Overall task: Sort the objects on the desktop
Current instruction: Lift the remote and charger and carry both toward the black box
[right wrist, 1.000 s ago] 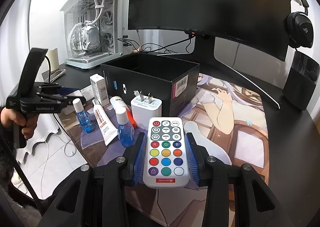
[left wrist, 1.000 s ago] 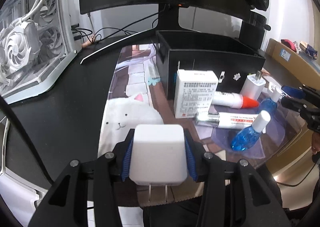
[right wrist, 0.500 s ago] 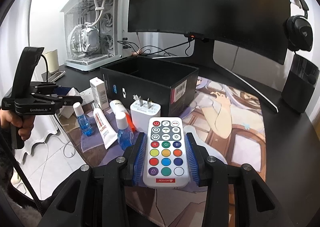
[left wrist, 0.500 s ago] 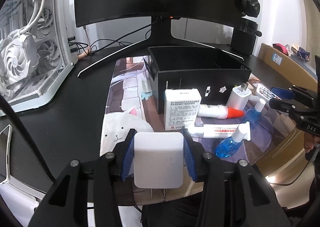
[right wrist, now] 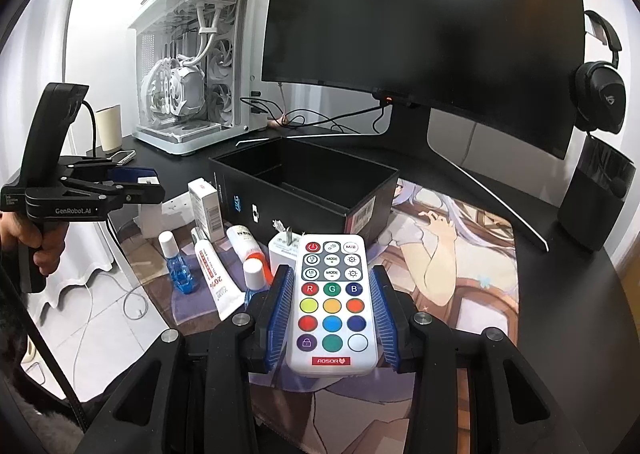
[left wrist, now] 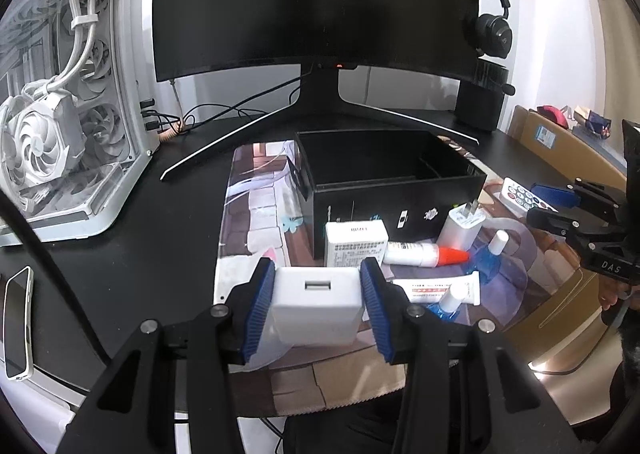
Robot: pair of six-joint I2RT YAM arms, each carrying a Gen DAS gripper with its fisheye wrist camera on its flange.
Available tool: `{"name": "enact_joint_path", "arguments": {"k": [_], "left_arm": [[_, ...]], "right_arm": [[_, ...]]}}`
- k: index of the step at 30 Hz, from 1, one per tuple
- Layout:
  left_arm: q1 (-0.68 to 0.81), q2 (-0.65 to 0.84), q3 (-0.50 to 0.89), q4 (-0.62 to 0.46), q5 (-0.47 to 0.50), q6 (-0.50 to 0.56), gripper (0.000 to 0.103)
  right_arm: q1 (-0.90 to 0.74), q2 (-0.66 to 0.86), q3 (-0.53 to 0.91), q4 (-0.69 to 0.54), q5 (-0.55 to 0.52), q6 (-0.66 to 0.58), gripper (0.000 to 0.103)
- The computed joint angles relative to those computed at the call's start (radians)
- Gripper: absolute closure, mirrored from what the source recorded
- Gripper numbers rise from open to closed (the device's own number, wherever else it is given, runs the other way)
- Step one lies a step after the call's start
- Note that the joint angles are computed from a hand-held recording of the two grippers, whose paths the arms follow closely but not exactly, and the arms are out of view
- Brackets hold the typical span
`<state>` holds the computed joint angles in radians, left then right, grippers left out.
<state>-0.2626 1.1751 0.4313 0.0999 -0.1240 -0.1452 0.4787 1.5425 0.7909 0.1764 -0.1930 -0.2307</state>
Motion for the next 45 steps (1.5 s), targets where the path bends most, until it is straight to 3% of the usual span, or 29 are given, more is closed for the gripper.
{"name": "enact_joint_path", "arguments": {"k": [25,35,45], "left_arm": [[-0.008,-0.035,0.117,-0.109,-0.002,0.032,0.060],[0.040,0.044,0.218,-0.116,0.087,0.047,0.060],[0.031,0.115,0.295,-0.120,0.104,0.056,0.060]], "right_arm": [[-0.001,0.000,0.083,-0.082,-0.031,-0.007,0.064],[0.004,0.057,0.205,-0.168,-0.056,-0.030,0.064],[0.019,0.117,0.302,-0.207,-0.059,-0.037,0.064]]}}
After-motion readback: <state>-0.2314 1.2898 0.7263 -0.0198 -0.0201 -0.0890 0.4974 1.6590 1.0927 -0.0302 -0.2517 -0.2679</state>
